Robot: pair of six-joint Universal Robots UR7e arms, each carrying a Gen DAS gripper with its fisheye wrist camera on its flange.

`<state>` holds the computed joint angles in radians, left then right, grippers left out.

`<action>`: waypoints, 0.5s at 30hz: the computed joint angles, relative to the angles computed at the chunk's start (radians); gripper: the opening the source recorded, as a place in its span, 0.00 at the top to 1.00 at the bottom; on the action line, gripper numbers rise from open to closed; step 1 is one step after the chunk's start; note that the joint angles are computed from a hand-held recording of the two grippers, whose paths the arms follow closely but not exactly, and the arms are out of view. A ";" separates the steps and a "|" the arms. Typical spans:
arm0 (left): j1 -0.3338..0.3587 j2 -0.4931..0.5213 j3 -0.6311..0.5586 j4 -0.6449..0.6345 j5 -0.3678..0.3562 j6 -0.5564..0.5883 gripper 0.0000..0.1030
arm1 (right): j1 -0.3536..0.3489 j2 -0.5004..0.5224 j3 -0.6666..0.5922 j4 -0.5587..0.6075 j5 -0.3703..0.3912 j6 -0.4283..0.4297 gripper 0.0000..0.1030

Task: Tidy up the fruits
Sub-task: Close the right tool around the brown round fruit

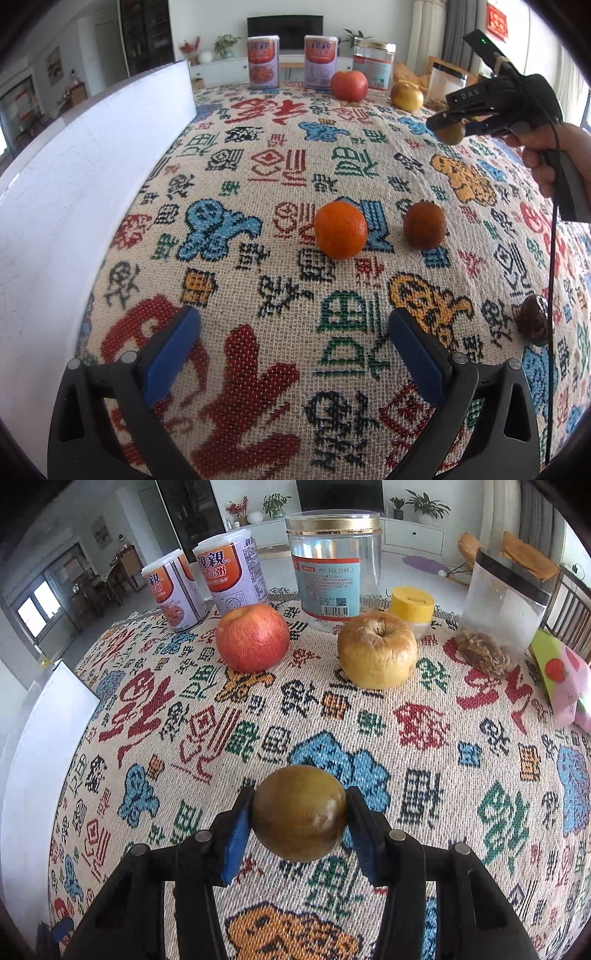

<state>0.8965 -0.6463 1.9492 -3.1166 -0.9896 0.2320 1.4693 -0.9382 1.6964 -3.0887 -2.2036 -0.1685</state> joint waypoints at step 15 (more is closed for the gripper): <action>-0.002 0.004 -0.003 0.001 0.004 -0.001 0.00 | -0.042 -0.180 0.765 -0.825 0.066 -0.096 0.49</action>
